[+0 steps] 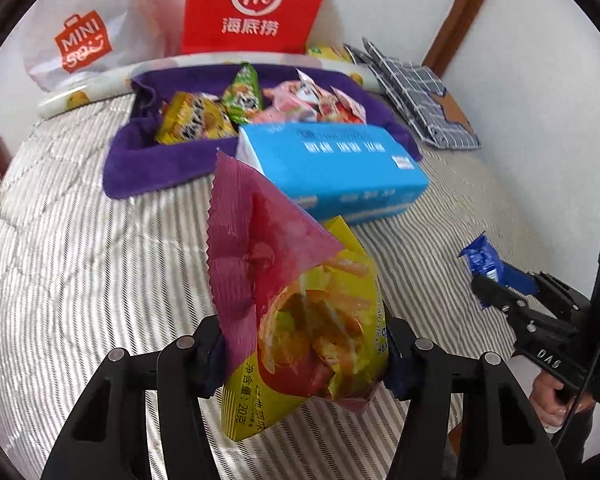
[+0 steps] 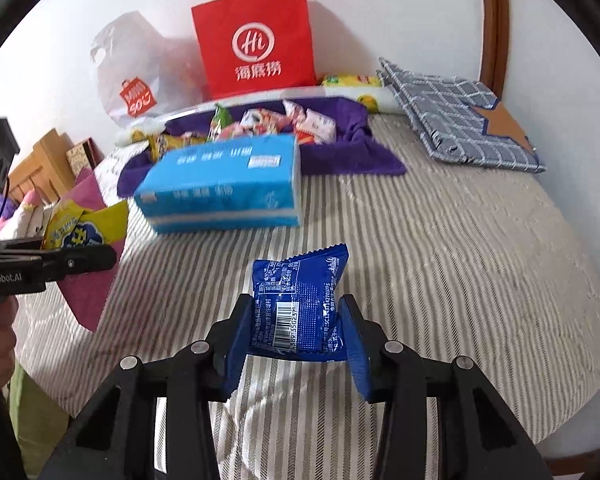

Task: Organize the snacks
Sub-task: 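Carry the chip bag and blue packet over the purple towel with both grippers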

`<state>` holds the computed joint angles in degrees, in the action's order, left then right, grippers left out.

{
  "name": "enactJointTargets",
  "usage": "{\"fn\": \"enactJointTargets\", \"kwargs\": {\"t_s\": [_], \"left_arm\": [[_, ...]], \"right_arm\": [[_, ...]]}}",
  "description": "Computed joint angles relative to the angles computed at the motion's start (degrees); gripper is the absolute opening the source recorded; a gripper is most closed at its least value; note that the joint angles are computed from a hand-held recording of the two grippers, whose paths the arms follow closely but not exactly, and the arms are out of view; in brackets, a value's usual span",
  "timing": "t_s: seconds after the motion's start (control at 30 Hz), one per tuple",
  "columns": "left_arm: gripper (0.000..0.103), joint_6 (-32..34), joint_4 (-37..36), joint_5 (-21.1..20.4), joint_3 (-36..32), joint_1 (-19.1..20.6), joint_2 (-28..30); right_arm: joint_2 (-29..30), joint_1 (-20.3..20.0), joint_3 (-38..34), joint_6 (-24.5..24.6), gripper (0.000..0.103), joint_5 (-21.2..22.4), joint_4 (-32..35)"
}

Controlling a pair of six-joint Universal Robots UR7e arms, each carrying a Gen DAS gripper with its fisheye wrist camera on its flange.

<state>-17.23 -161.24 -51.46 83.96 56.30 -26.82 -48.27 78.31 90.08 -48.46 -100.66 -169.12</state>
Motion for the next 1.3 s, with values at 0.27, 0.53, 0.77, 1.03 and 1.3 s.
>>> {"fn": "enactJointTargets", "kwargs": {"t_s": [0.27,0.53,0.77,1.03,1.3], "left_arm": [[0.06,3.26,-3.39,1.52,-1.92,-0.19,-0.48],[0.06,7.19,-6.19,4.21,-7.84,0.31,1.26],[0.06,10.4,-4.92,3.72,-16.32,1.88,4.78],[0.06,13.93,-0.72,3.95,-30.28,3.56,10.99],[0.06,16.84,1.17,8.28,-41.0,5.36,16.66]], "right_arm": [[1.9,2.31,-5.08,2.25,0.041,0.83,-0.21],[6.75,4.85,-13.42,4.48,0.041,2.28,1.17],[12.38,6.39,-23.38,4.02,0.041,3.67,3.99],[20.57,7.14,-37.4,3.17,0.041,2.99,10.17],[29.57,7.45,-54.9,5.16,0.041,3.92,19.64]]}}
